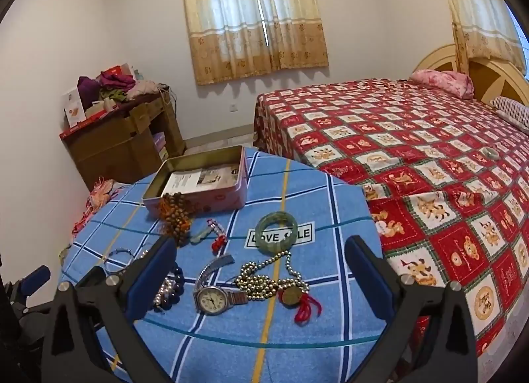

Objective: Organize jewelry

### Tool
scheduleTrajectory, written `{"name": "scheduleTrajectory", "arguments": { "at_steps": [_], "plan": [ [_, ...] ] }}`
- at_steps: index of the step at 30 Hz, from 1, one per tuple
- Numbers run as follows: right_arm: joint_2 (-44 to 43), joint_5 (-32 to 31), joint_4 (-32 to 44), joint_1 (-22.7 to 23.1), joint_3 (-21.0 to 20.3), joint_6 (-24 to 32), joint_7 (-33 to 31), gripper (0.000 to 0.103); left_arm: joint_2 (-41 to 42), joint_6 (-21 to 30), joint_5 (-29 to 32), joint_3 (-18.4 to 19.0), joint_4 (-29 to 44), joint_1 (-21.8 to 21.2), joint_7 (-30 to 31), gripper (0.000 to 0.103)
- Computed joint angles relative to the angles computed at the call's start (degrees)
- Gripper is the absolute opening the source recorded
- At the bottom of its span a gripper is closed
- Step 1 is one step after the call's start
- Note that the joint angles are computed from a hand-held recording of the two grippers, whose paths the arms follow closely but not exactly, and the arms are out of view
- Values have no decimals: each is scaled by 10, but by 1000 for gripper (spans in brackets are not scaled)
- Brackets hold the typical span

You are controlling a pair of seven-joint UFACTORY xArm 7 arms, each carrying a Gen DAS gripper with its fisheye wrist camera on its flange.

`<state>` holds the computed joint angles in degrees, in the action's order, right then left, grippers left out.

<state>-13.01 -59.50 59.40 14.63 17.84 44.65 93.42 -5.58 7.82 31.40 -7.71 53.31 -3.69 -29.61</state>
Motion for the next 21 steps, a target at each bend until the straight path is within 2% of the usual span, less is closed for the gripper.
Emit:
{"name": "scheduleTrajectory", "arguments": {
  "at_steps": [3, 6, 11, 21],
  "plan": [
    [1, -3, -2, 1, 1, -2, 0, 103, 1, -3, 47, -8, 1, 12, -40, 102],
    [4, -2, -2, 3, 0, -3, 1, 103, 2, 8, 68, -9, 3, 11, -57, 102],
    [2, 10, 1, 5, -2, 0, -4, 103, 6, 25, 68, -1, 8, 2, -59, 102],
    [-2, 8, -4, 1, 0, -7, -2, 103, 4, 21, 74, 6, 5, -1, -65, 102]
  ]
}}
